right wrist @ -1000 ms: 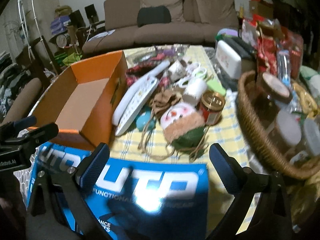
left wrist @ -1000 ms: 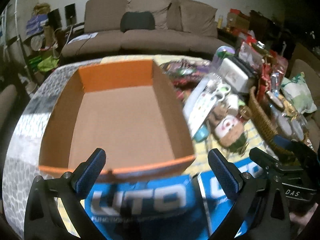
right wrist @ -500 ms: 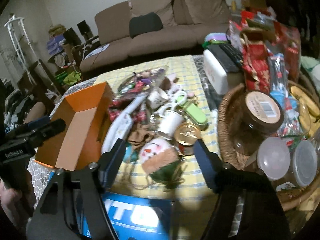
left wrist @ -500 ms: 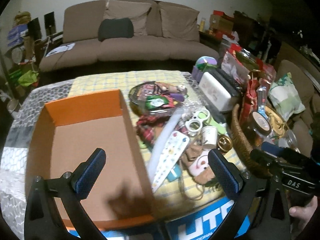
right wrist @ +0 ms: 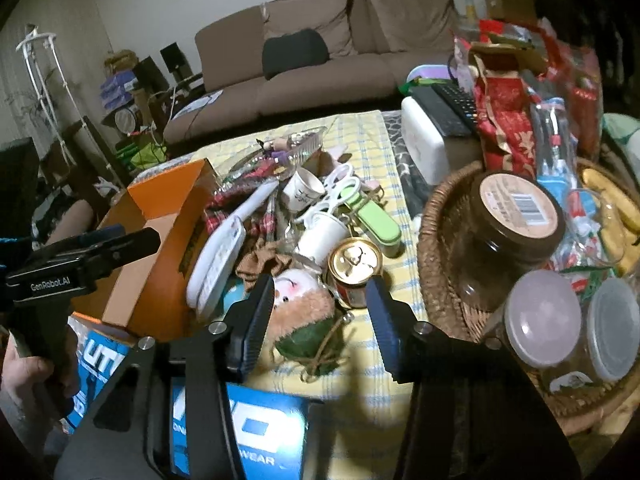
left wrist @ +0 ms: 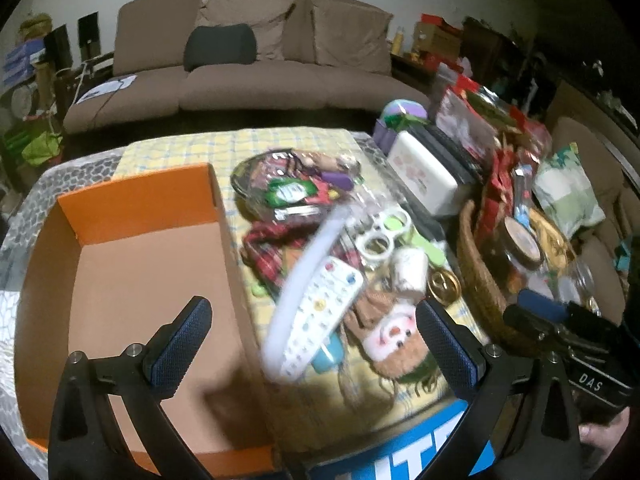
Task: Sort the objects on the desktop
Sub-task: 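Move the right tool over the clutter toward the clear plastic tray, then grasp the clear plastic clamshell tray with the right gripper and lift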
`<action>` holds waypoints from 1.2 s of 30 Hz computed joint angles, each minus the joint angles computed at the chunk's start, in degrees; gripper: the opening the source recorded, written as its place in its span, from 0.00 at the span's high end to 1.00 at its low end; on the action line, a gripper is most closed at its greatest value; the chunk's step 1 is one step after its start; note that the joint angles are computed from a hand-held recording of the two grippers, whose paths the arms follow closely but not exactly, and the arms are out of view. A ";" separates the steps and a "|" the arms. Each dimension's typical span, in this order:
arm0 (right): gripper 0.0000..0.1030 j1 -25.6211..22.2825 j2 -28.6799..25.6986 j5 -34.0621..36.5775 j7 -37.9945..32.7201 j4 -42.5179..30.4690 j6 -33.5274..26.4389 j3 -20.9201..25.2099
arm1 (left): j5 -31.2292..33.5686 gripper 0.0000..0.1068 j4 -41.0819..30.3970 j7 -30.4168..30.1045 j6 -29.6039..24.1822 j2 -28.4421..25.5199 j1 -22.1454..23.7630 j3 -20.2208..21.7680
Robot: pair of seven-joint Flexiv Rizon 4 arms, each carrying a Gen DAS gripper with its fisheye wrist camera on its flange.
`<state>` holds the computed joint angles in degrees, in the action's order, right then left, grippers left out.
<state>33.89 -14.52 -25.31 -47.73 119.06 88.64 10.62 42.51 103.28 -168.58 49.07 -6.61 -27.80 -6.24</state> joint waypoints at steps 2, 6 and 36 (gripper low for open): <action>0.56 -4.05 -1.89 5.11 -4.40 -3.41 -1.83 5.64 | -1.44 0.04 0.29 0.65 0.08 0.66 1.12 0.73; 0.55 -6.17 -5.34 11.29 -10.05 -10.71 -5.84 9.62 | -6.84 0.04 -0.06 5.99 -0.12 0.28 4.87 2.07; 0.83 -1.54 -24.95 20.94 -16.81 -37.17 -23.56 6.27 | -33.79 0.72 -13.18 36.68 0.30 -18.31 10.20 4.39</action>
